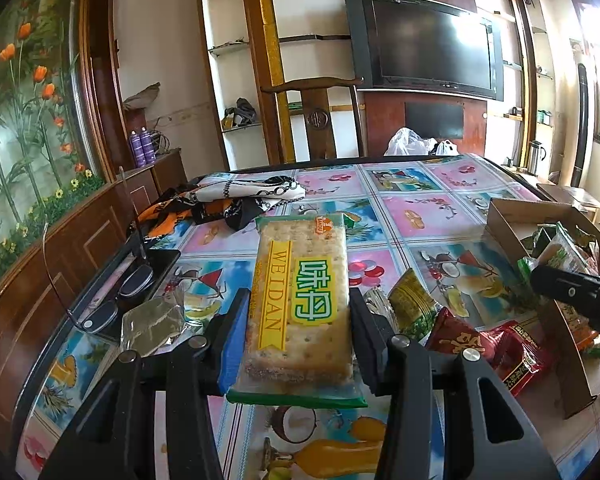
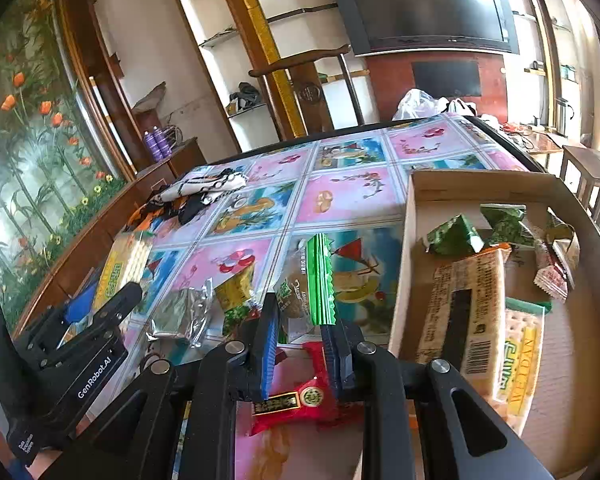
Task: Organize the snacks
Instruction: 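Lift the WEIDAN pack with the left gripper while the right carries the green stick toward the box, then lower the WEIDAN pack into the box with the left gripper while the right drops the green stick in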
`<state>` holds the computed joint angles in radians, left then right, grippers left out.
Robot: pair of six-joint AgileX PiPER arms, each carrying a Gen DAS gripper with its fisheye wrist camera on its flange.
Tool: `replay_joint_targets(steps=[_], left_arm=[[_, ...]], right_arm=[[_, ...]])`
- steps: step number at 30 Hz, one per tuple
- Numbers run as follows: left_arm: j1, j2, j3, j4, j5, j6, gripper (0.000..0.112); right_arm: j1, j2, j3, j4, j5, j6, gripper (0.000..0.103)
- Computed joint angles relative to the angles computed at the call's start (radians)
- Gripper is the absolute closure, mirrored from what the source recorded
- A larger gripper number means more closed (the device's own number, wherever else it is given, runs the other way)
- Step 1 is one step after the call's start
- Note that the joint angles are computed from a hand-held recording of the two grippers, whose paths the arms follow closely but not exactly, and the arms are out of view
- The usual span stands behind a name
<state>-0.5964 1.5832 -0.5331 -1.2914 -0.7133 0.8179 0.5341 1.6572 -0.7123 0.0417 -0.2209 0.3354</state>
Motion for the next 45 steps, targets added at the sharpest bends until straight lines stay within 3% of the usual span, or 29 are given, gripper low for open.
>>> replay_joint_targets(steps=[10,15,33,37,45], left_arm=[[-0.004,-0.014,0.005,0.012,0.009,-0.002,0.066],[-0.026,-0.017,0.001,0.015,0.017,-0.006,0.066],[-0.253,0.068,-0.159,-0.09,0.022,-0.001,0.066],[-0.338,0.111,-0.23,-0.112,0.023,0.032,0.066],[-0.435,0.221,-0.396,-0.153,0.121,0.139,0.066]], right_arm=[[-0.047,-0.021,0.008,0.01,0.003,-0.007,0.081],[-0.112,-0.036,0.014,-0.103,0.002,0.12,0.081],[-0.343,-0.136,0.075,-0.648,-0.075,0.673,0.081],[-0.447,-0.146,0.089,-0.875,-0.111,0.861,0.081],[-0.628,-0.127,0.108,-1.217,-0.18,1.121,0.082]])
